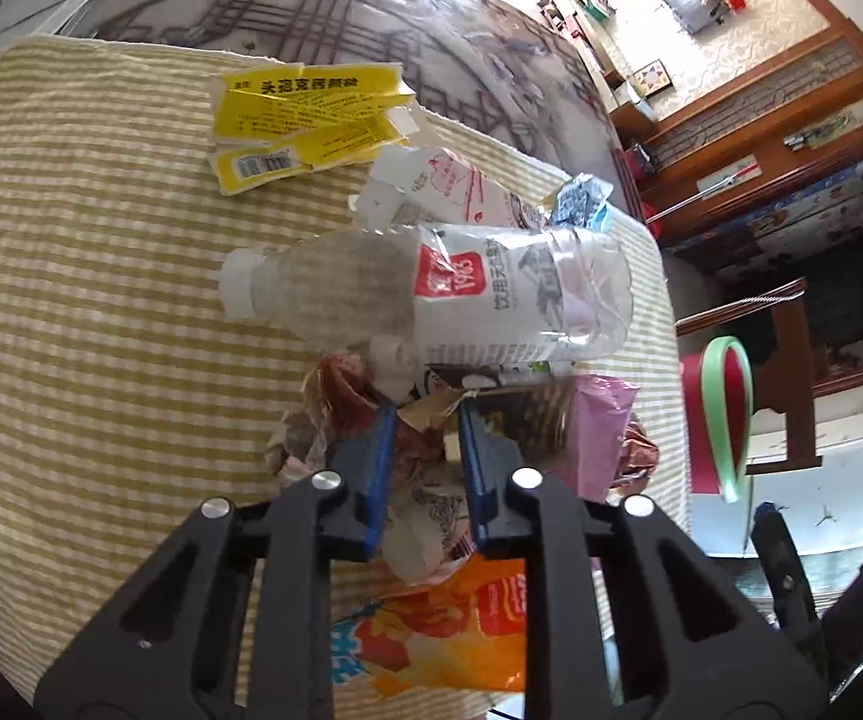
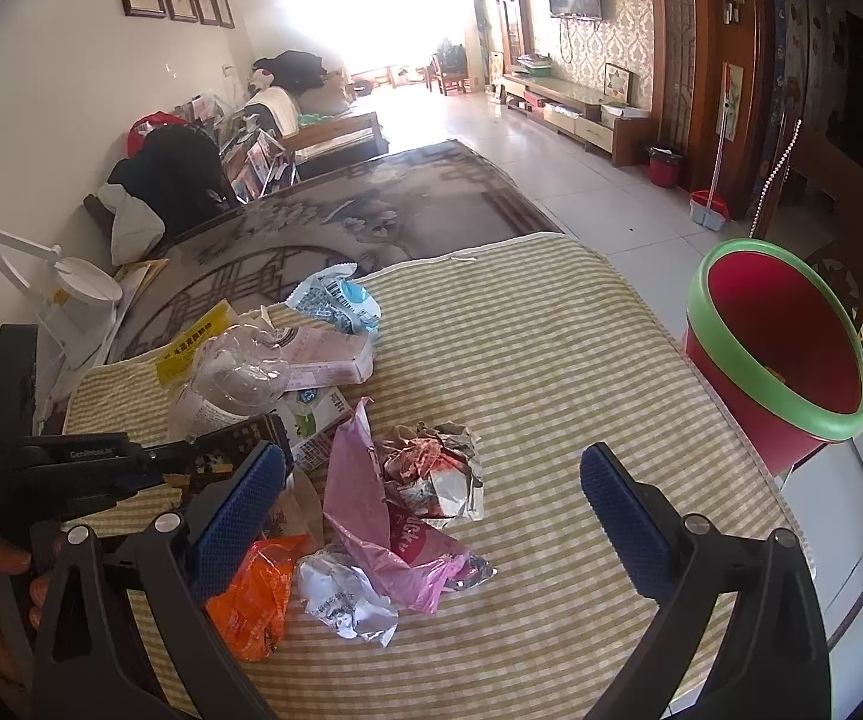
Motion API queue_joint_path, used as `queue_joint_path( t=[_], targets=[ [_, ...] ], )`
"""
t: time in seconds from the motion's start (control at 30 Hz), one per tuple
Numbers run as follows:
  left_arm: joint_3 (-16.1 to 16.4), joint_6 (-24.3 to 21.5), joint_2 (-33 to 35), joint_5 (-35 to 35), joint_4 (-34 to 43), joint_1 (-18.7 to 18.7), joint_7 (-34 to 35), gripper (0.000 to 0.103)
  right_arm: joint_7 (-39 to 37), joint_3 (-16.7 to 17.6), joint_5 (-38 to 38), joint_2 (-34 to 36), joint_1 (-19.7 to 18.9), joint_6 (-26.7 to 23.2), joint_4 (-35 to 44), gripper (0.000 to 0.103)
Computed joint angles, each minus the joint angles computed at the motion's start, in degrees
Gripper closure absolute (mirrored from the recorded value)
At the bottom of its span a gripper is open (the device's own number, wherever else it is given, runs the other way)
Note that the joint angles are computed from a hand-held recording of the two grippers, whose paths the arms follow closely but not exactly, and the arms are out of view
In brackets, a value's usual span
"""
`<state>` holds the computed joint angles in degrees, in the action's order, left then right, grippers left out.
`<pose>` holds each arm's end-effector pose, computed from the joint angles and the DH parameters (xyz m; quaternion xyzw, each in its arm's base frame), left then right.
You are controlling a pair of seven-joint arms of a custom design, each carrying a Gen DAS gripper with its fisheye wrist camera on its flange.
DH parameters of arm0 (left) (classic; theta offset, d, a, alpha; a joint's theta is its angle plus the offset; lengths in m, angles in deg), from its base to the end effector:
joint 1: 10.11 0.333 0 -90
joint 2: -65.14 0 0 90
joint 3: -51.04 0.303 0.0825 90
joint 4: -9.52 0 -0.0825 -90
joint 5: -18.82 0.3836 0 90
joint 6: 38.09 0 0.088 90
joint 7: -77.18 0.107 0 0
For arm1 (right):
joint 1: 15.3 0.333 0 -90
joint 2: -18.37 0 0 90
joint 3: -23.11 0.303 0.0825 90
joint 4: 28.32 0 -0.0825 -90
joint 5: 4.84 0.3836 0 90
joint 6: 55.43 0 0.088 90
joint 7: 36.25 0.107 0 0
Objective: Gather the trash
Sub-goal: 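Grasp the brown cigarette box with the left gripper while the right gripper grasps crumpled foil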
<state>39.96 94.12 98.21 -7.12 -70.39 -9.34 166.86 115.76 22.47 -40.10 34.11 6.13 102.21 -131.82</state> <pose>0.7300 -0.1110 0.4048 0.7183 -0.6331 0.2777 0.0779 0.6163 0.2598 0.4511 -0.5785 0.7255 -0.2215 0.2998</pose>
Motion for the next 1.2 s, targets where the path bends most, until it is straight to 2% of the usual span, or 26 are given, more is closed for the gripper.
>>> queue_joint_path(
  t=[0.17, 0.33, 0.4, 0.47, 0.57, 0.67, 0.77, 0.9, 0.93, 0.97, 1.03, 1.07, 1.1, 1.17, 1.2],
  targets=[
    [1.21, 2.69, -3.88, 1.02, -5.36, 0.46, 0.96, 0.084, -1.32, 0.38, 2.00, 1.03, -0.51, -0.48, 1.09, 0.007],
    [2.40, 4.21, -4.66, 3.15, -6.90, 0.79, 1.46, 0.084, -3.87, 0.92, 4.59, 2.57, -0.75, -1.26, 2.74, 0.007],
    [2.65, 5.27, -5.25, 4.25, -7.88, 0.66, 2.24, 0.078, -6.15, 1.64, 6.71, 3.53, -1.15, -1.81, 3.74, 0.007],
    [2.98, 7.45, -6.26, 5.39, -9.58, 0.45, 3.05, 0.059, -10.25, 2.90, 9.94, 5.07, -1.78, -3.77, 5.67, 0.007],
    [3.01, 10.72, -7.66, 6.06, -11.98, 0.44, 4.59, 0.051, -15.79, 3.92, 13.40, 7.41, -2.07, -5.78, 8.38, 0.007],
    [3.25, 12.15, -8.36, 7.31, -12.93, 0.06, 5.50, 0.048, -17.22, 3.26, 15.86, 9.93, -1.78, -8.54, 11.35, 0.007],
    [2.54, 14.12, -9.26, 6.76, -14.16, 0.44, 8.34, 0.042, -15.17, 3.25, 20.64, 9.78, -3.28, -5.61, 9.24, 0.007],
    [1.75, 13.53, -8.65, 6.23, -13.37, 0.46, 11.69, 0.042, -18.39, 6.96, 32.33, 13.68, -8.57, -7.26, 11.60, 0.009],
    [1.67, 13.68, -8.69, 6.41, -13.46, 0.27, 12.62, 0.042, -19.52, 7.88, 34.92, 14.28, -9.68, -6.81, 11.61, 0.010],
    [2.22, 14.44, -8.83, 8.08, -13.72, -0.70, 12.84, 0.042, -21.20, 9.01, 37.49, 14.70, -10.86, -6.10, 11.37, 0.019],
    [3.01, 16.07, -9.33, 10.78, -14.72, -2.24, 12.87, 0.042, -27.84, 13.59, 45.07, 14.93, -14.87, -2.79, 9.78, 0.036],
    [2.62, 15.78, -9.19, 11.21, -14.45, -2.41, 14.09, 0.042, -29.76, 14.59, 47.49, 14.20, -15.63, -0.87, 8.51, 0.051],
    [2.08, 15.14, -9.17, 10.80, -14.26, -2.27, 15.15, 0.042, -30.12, 13.80, 47.57, 13.23, -14.88, -0.02, 7.72, 0.061],
    [1.00, 14.12, -8.80, 9.33, -13.47, -1.91, 17.38, 0.042, -27.80, 9.45, 43.24, 10.91, -11.02, -0.30, 6.78, 0.065],
    [0.09, 12.62, -8.07, 8.28, -12.13, -1.57, 19.39, 0.042, -27.84, 8.75, 42.26, 9.66, -10.46, 0.46, 5.58, 0.065]
  ],
)
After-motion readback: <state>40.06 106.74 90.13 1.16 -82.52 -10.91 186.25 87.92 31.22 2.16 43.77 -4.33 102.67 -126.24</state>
